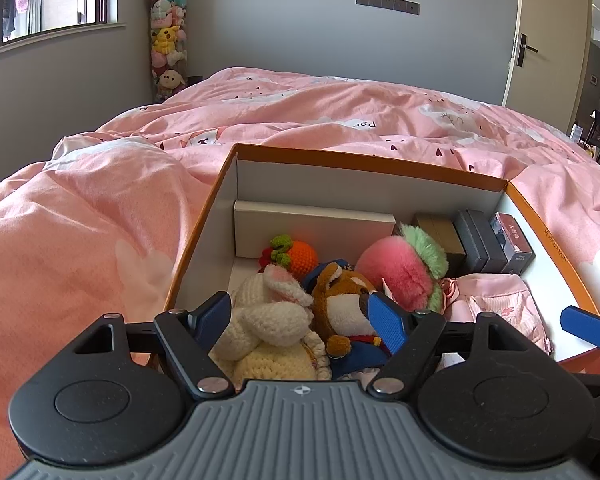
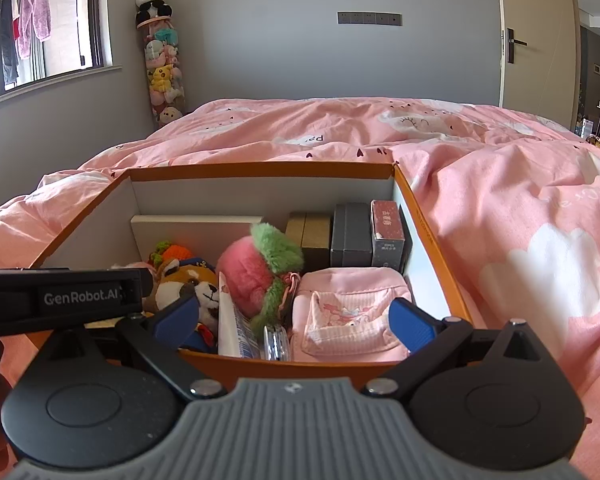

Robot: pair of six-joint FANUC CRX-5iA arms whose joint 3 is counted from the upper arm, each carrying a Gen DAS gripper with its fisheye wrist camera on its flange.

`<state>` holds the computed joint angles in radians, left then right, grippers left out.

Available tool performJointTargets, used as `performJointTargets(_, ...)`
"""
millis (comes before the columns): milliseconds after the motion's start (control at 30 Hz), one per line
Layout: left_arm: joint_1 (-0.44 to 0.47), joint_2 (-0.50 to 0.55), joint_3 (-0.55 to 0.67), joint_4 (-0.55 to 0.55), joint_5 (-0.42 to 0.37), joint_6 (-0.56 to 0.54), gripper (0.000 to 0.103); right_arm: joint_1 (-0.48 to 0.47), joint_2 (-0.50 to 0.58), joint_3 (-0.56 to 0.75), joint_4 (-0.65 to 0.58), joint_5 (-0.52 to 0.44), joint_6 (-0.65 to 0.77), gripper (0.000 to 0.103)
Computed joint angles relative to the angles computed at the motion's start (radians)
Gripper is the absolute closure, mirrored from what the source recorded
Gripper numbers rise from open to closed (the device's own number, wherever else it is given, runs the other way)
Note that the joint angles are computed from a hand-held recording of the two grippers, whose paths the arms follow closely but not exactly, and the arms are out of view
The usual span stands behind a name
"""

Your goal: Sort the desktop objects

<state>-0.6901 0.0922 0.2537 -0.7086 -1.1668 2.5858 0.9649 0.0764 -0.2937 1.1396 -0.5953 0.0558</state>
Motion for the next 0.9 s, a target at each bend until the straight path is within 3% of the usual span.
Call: performJointTargets(900, 0.005, 0.0, -0.002, 0.015, 0.003, -0.01, 0.014, 0.001, -0.003, -0.003, 0.0, -0.001, 0.001, 0.001)
